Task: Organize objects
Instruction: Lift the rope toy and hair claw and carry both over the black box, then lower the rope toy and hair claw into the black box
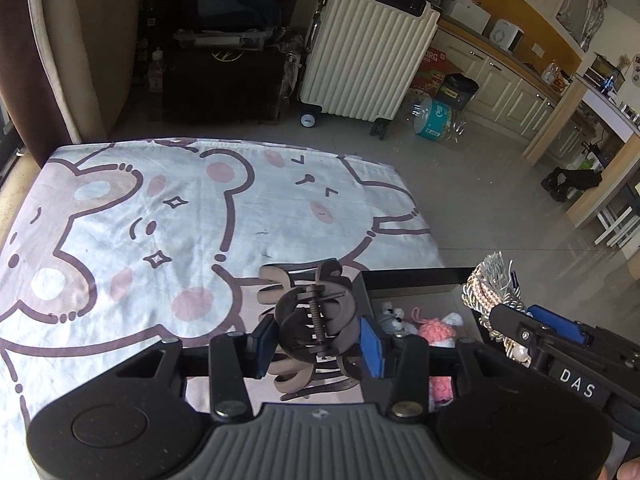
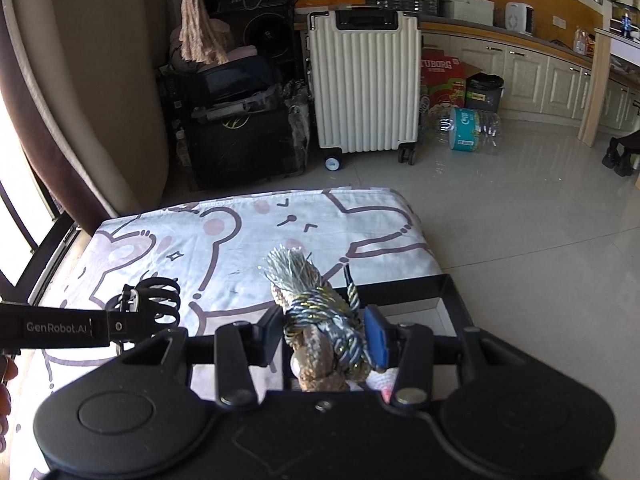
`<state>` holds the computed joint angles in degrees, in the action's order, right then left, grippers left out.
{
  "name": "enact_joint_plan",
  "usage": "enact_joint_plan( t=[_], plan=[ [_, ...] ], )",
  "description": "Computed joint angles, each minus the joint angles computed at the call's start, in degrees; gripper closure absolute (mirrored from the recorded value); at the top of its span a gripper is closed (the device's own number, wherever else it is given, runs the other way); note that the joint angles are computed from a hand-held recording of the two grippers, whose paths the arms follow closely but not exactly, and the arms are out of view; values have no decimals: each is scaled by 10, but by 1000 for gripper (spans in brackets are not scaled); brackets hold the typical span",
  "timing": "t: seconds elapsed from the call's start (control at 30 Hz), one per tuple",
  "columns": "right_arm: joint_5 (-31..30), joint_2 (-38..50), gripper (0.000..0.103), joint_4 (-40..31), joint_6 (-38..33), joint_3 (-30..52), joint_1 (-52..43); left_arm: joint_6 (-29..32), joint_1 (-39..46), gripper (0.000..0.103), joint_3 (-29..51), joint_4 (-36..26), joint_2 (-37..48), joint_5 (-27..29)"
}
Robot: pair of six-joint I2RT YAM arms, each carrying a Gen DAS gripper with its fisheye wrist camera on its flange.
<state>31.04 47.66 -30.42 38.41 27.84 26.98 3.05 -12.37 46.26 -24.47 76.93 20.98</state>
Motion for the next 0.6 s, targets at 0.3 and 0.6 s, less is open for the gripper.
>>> enact_joint_plan(
  t=[0.3, 0.6],
  plan=[
    [-14, -105, 58, -57, -29, -29, -79, -105, -97, 58, -15, 59, 14, 31],
    [-74, -208, 64, -96, -86, -63, -223, -213, -191, 58, -33, 161, 60, 45]
  ],
)
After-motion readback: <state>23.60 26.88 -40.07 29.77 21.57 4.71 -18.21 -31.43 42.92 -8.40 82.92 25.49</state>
